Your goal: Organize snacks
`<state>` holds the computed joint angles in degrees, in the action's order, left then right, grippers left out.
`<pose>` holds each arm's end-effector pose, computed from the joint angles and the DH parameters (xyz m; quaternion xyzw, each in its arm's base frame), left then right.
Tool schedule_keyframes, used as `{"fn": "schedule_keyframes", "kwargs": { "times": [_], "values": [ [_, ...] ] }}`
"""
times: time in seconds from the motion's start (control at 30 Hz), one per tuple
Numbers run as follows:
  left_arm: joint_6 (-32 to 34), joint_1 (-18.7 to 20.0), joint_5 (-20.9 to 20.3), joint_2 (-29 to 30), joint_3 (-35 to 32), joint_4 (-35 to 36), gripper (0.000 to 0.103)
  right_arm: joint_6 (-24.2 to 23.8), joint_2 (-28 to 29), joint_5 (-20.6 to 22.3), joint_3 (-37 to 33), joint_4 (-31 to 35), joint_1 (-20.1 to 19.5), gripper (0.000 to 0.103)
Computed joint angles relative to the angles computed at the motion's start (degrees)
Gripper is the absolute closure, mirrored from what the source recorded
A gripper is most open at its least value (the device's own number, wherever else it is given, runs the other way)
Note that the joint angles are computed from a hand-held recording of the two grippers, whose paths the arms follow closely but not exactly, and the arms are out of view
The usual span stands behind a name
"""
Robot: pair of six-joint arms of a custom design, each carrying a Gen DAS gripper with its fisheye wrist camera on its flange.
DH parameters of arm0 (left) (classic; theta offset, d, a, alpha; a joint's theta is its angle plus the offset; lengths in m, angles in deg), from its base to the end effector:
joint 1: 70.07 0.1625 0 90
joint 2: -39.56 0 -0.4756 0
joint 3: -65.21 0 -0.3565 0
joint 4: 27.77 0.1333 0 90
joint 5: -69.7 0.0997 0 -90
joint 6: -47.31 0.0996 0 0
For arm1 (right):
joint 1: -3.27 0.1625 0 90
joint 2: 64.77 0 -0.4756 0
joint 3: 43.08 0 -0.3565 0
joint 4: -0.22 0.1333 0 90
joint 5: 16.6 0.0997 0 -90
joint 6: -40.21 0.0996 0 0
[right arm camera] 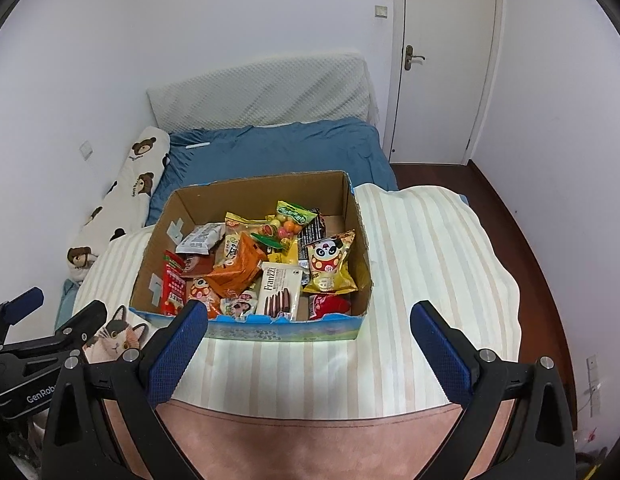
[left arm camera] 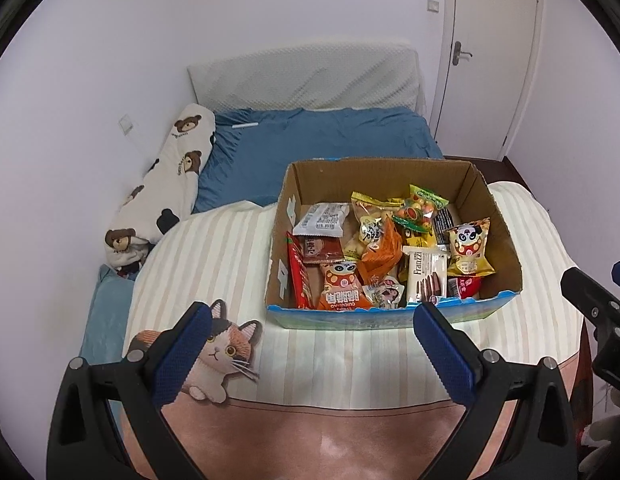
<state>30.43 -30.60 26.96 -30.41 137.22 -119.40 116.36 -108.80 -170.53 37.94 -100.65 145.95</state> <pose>-0.3461 -0.5525 0.5283 0.2666 0.8765 -0.2197 0.3353 0.5808 -0.3877 0.1954 -0.0510 -0.8335 0.3824 0.3956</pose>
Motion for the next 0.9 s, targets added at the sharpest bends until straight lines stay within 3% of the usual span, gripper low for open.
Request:
{"fn": "schedule_keyframes", "kwargs": {
  "times": [0.9],
  "values": [
    [1.2, 0.7, -1.3, 1.4, -0.7, -0.9, 0.000, 3.0, -0.4, 1.6, 0.3, 2.5, -1.3, 0.000]
  ]
}}
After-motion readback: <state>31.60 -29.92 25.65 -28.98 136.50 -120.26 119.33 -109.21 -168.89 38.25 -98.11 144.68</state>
